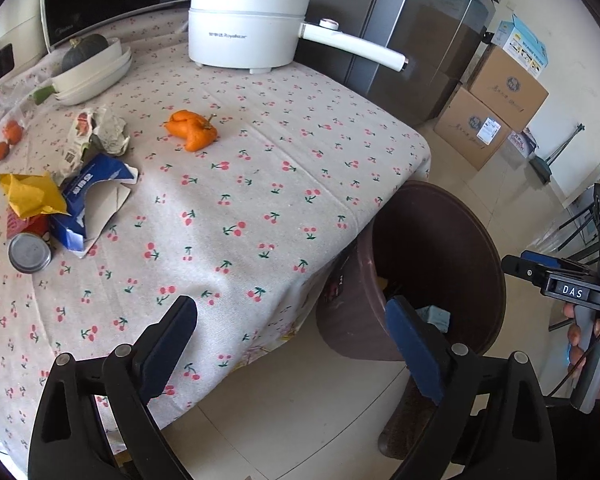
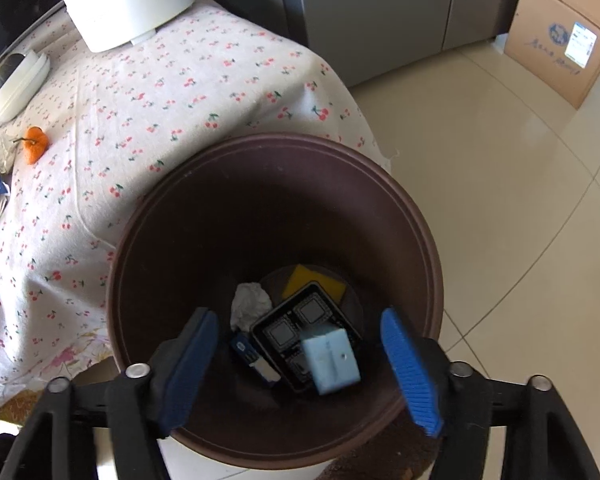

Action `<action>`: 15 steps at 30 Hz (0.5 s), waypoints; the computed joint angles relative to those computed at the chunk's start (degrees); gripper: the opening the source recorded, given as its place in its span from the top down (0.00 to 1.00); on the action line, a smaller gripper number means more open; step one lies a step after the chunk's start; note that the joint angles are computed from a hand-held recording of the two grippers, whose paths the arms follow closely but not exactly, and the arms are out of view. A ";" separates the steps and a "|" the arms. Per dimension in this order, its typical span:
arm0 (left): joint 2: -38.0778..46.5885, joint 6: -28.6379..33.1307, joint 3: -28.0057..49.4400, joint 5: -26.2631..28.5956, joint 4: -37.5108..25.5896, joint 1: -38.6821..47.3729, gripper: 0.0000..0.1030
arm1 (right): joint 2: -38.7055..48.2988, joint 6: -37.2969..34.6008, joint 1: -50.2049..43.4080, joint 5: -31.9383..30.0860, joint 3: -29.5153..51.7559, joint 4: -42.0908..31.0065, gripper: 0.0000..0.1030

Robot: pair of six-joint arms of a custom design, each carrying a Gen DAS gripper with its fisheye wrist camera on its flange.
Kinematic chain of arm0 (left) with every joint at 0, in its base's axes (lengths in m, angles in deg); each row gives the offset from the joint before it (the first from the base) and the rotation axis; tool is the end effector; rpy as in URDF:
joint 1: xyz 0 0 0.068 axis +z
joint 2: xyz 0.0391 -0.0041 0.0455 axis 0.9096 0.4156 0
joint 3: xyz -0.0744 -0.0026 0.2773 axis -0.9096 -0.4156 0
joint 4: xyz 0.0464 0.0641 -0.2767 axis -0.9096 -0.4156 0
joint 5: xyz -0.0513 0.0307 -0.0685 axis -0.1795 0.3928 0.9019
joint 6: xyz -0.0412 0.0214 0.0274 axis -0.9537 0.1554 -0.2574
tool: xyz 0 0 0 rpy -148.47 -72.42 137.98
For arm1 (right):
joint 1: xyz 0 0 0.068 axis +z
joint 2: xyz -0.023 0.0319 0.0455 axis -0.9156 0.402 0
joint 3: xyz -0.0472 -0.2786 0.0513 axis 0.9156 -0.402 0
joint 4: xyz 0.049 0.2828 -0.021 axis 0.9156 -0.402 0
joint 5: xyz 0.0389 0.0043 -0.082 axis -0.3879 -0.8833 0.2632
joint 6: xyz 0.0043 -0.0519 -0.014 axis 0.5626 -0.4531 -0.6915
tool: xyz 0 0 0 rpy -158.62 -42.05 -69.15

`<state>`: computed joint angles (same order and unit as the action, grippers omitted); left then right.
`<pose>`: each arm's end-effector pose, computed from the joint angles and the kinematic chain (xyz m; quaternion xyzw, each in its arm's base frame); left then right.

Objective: Collect trash
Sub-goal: 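Open the left tool to drop the tray while the right tool drops the carton into the bin, then reach the right tool to the orange pepper and close on it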

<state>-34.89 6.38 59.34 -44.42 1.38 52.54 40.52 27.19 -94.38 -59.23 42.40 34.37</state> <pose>0.1677 -0.0441 0.2128 0.0852 0.9567 -0.1168 0.2528 0.1481 -0.0685 0.2176 0.0498 0.9739 0.0448 0.2170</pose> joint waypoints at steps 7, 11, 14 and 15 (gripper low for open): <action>-3.14 6.96 0.40 4.14 -4.42 10.91 0.06 | -2.23 5.41 8.84 3.01 -0.09 0.24 0.24; -3.61 11.34 0.60 6.22 -6.37 17.86 0.06 | -2.55 9.01 13.97 4.90 -0.22 0.70 0.24; -3.62 15.22 0.78 8.02 -7.82 23.49 0.06 | -2.55 11.47 17.37 6.13 -0.22 1.17 0.24; -3.48 16.51 0.86 8.56 -8.19 25.35 0.06 | -2.44 12.51 18.80 6.67 -0.13 1.40 0.24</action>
